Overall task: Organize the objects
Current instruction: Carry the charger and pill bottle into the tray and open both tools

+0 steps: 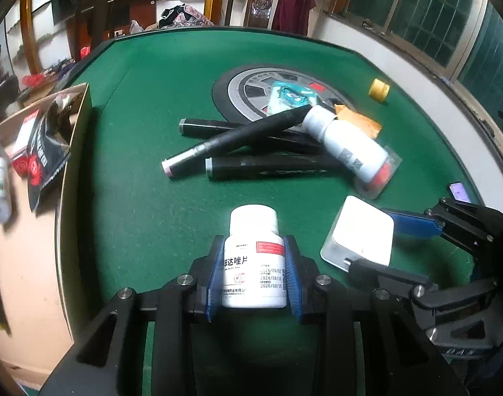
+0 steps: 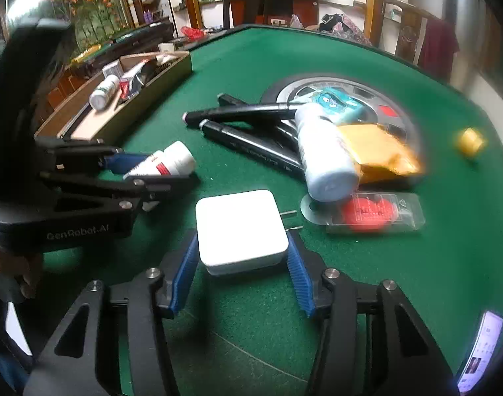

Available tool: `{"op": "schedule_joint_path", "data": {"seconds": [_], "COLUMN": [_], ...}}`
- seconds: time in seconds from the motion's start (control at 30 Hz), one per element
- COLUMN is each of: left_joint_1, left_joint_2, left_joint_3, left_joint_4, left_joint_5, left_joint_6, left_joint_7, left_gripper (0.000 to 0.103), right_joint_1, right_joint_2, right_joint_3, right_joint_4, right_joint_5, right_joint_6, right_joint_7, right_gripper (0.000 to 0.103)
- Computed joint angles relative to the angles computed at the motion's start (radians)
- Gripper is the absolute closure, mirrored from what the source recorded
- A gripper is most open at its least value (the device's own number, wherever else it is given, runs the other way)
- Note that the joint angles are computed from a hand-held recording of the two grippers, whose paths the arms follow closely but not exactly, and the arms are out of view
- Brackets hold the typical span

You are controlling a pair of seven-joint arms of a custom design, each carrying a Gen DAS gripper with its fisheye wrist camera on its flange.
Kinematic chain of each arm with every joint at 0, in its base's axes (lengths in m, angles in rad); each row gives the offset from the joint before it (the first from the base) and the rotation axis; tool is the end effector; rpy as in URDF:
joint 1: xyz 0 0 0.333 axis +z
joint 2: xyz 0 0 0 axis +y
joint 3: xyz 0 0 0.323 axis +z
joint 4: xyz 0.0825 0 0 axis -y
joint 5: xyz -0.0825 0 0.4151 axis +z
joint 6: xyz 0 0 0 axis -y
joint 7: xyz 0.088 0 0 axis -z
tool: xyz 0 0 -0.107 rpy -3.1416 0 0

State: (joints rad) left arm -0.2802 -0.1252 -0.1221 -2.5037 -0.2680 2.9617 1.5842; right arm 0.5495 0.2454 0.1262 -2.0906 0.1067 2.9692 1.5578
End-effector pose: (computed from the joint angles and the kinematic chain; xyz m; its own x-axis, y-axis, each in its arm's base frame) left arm 0.4842 -0.1868 0.3781 -0.2127 -0.9637 0.1610 -0.8413 0.0969 -0.5318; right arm 0.5130 0.3975 0.3648 0.5687 -0.8165 -0.0997 -0.6962 -0.4132 -0.5870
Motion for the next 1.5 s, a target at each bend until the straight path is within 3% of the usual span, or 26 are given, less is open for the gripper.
{"op": "schedule_joint_path", "data": {"seconds": [0.13,0.3,0.4,0.83,1.03,1.33,1.5], "left_joint_1": [-0.043,-0.058,-0.094,-0.096,-0.075,-0.037,-0.058], "left_joint_2": [-0.027,-0.075,-0.111,-0.251,-0.298,-0.358,-0.359], "left_joint_3": [0.032,0.053,0.092,0.188,0.219,0.289,0.351], "left_joint_4": [-0.019,-0.048,-0.068,-0.172,-0.213,-0.288,-0.309], "left_joint_5": [-0.099,-0.128,-0.167,-0.055,0.009,0.086,0.089], "left_joint_6": [0.014,0.025,0.037,0.078,0.101,0.109,0.118], "left_joint_7": [0.067,0.077,0.104,-0.012,-0.077,-0.145,-0.137], "left_gripper": [0.074,0.074,0.074,0.074,0.074,0.073,0.073], "right_joint_1": [-0.032,-0.029,-0.019,-0.065,-0.102,-0.018,0.03], "right_joint_2": [-0.009,-0.001,-0.004,-0.016,-0.012,0.066,0.155], "right_joint_3": [0.037,0.037,0.029,0.091,0.162,0.139,0.124], "right_joint_4": [-0.012,-0.001,-0.006,-0.008,0.026,0.179,0.319], "right_joint_5": [0.069,0.092,0.091,0.229,0.359,0.329,0.282], "right_joint_6": [0.017,0.012,0.02,0.043,0.059,-0.001,-0.072], "right_joint_7": [-0.046,-0.056,-0.047,-0.134,-0.247,-0.258,-0.23], "right_gripper": [0.053,0.053,0.053,0.053,0.053,0.053,0.053]}}
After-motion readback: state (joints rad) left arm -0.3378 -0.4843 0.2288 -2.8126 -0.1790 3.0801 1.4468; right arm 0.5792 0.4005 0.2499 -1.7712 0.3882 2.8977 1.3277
